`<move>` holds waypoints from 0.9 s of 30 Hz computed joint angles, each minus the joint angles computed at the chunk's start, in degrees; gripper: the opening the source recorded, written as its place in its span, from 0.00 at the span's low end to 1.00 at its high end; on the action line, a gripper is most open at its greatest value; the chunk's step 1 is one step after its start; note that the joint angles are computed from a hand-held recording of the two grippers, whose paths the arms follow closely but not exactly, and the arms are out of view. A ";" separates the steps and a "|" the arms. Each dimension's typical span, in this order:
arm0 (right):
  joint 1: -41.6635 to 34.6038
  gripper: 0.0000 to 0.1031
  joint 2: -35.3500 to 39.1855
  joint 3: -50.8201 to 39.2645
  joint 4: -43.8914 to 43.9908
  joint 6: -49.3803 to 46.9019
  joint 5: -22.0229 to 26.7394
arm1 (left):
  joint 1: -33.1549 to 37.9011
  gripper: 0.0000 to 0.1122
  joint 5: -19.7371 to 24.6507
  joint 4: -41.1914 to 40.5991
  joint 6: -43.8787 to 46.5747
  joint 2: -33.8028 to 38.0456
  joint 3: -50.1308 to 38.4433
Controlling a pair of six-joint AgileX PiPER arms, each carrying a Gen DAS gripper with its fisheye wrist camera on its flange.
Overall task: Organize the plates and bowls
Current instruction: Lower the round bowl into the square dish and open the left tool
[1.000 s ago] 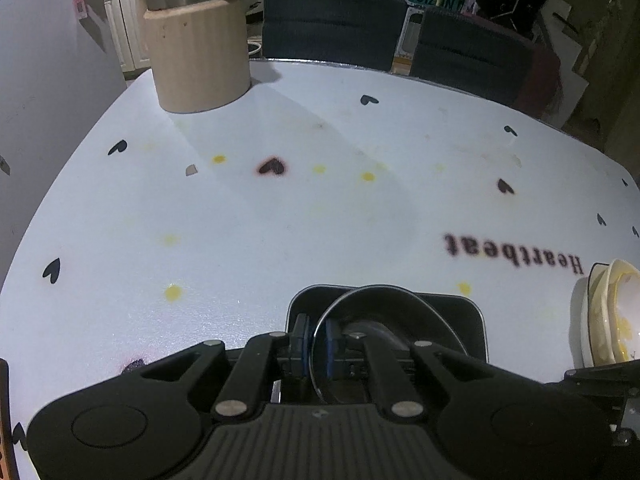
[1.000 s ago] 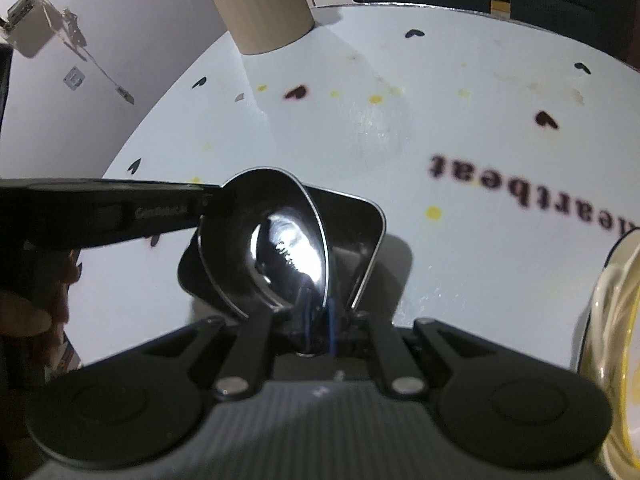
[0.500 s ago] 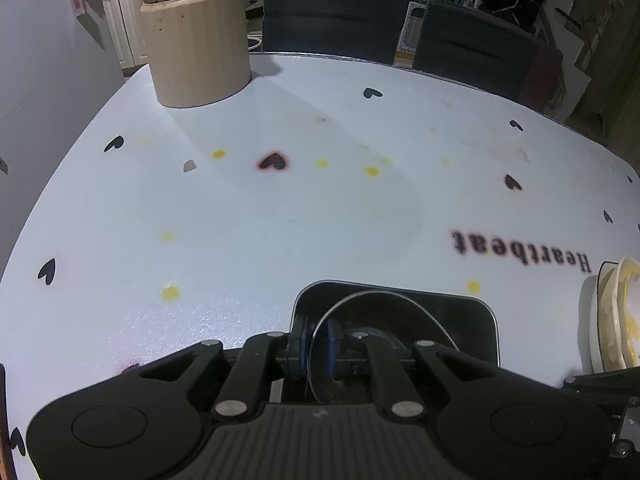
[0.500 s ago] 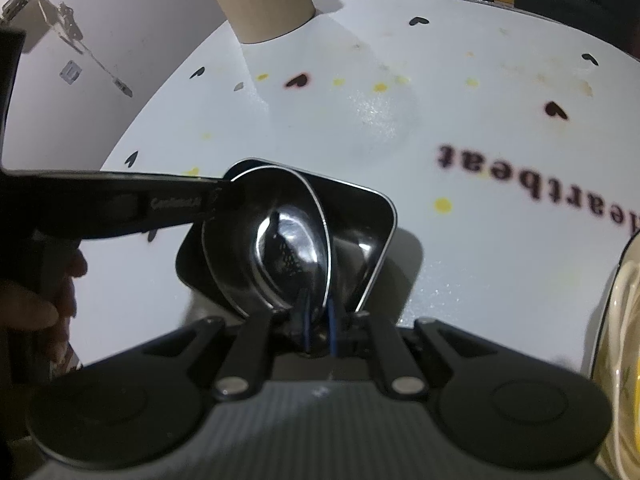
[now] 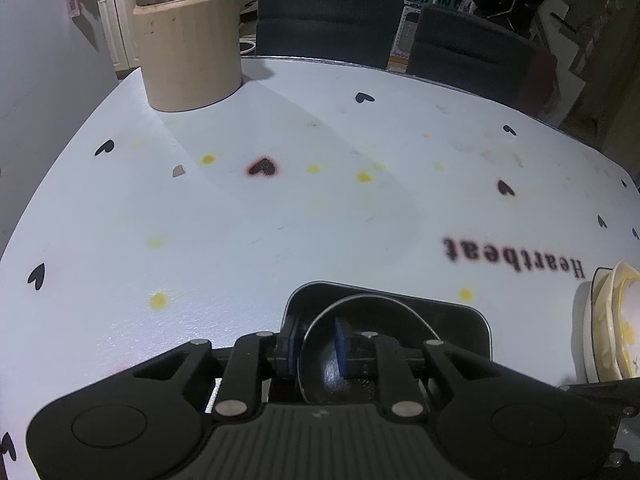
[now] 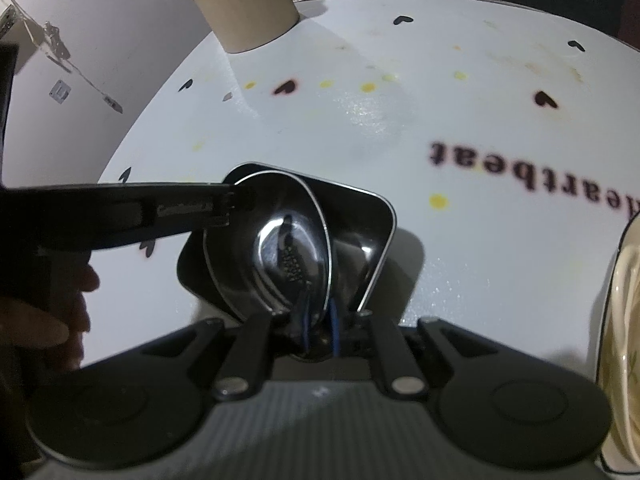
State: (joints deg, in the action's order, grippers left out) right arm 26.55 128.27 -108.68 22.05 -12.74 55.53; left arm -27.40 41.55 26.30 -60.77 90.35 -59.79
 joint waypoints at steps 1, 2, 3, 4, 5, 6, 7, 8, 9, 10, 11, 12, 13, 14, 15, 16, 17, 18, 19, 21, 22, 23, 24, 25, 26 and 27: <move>0.09 0.15 -0.08 0.05 -0.22 0.09 -0.13 | 0.06 0.17 -0.09 -0.11 0.01 0.04 -0.02; 0.14 0.16 -0.16 0.27 -0.09 0.00 -0.37 | 0.12 0.17 -0.20 -0.22 -0.04 0.05 0.00; 0.15 0.17 -0.27 0.51 0.09 -0.06 -0.57 | 0.17 0.17 -0.31 -0.30 -0.08 0.03 0.04; 0.09 0.19 -0.25 0.50 0.36 -0.15 -0.53 | 0.21 0.18 -0.40 -0.42 -0.12 0.06 0.06; 0.07 0.20 -0.28 0.51 0.53 -0.29 -0.54 | 0.24 0.19 -0.52 -0.56 -0.18 0.11 0.09; 0.12 0.22 -0.36 0.55 0.57 -0.32 -0.61 | 0.34 0.19 -0.69 -0.76 -0.08 0.14 0.14; 0.10 0.25 -0.43 0.58 0.79 -0.47 -0.59 | 0.50 0.19 -0.91 -0.99 0.07 0.15 0.20; 0.01 0.27 -0.47 0.58 1.29 -0.75 -0.48 | 0.62 0.19 -1.11 -1.30 0.25 0.17 0.24; -0.13 0.32 -0.56 0.65 2.02 -1.12 -0.39 | 0.86 0.19 -1.19 -1.60 0.62 0.20 0.24; -0.30 0.37 -0.65 0.69 2.74 -1.48 -0.29 | 0.89 0.19 -1.18 -1.51 0.54 0.23 0.21; -0.40 0.39 -0.74 0.61 3.20 -1.69 -0.17 | 0.91 0.19 -1.33 -1.34 0.32 0.17 0.25; -0.42 0.42 -1.03 0.83 3.35 -1.82 -0.37 | 0.94 0.19 -1.62 -1.21 -0.05 -0.01 0.44; -0.44 0.43 -1.24 0.88 3.30 -1.81 -0.51 | 0.98 0.19 -1.80 -1.17 -0.24 -0.12 0.54; -0.49 0.43 -1.36 0.80 3.27 -1.77 -0.47 | 0.98 0.19 -1.82 -1.09 -0.38 -0.16 0.57; -0.57 0.43 -1.51 0.81 3.32 -1.88 -0.48 | 0.98 0.19 -1.74 -1.06 -0.43 -0.11 0.51; -0.70 0.43 -1.63 0.87 3.48 -2.15 -0.49 | 1.00 0.20 -1.74 -1.15 -0.38 -0.12 0.52; -0.81 0.43 -1.76 0.90 3.65 -2.26 -0.40 | 1.05 0.20 -1.80 -1.29 -0.35 -0.17 0.56; -0.93 0.43 -1.84 0.92 3.83 -2.32 -0.35 | 1.07 0.20 -1.77 -1.38 -0.31 -0.24 0.54; -1.01 0.43 -1.94 0.96 3.93 -2.37 -0.31 | 1.11 0.20 -1.81 -1.37 -0.36 -0.32 0.57; -1.06 0.43 -2.04 1.10 3.85 -2.52 -0.41 | 0.97 0.20 -1.77 -1.24 -0.63 -0.61 0.66; -1.06 0.43 -2.23 1.32 3.84 -2.73 -0.50 | 0.92 0.20 -1.75 -1.29 -0.62 -0.79 0.70; -1.12 0.43 -2.41 1.59 4.02 -3.05 -0.59 | 0.80 0.21 -1.64 -1.33 -0.57 -1.01 0.70; -1.12 0.43 -2.74 1.98 4.19 -3.25 -0.64 | 0.78 0.23 -1.52 -1.28 -0.53 -1.26 0.75; -1.17 0.43 -2.93 2.18 4.40 -3.48 -0.55 | 0.78 0.24 -1.59 -1.24 -0.59 -1.67 0.95; -1.18 0.43 -3.19 2.48 4.50 -3.66 -0.57 | 0.85 0.27 -2.00 -1.41 -0.61 -2.28 1.35; -1.21 0.43 -3.47 2.70 4.67 -3.80 -0.57 | 0.80 0.30 -2.33 -1.17 -1.05 -3.02 1.79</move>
State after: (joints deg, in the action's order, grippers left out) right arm 25.35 124.80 -105.98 26.72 -16.54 54.96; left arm -26.61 39.22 25.13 -61.82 87.33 -58.01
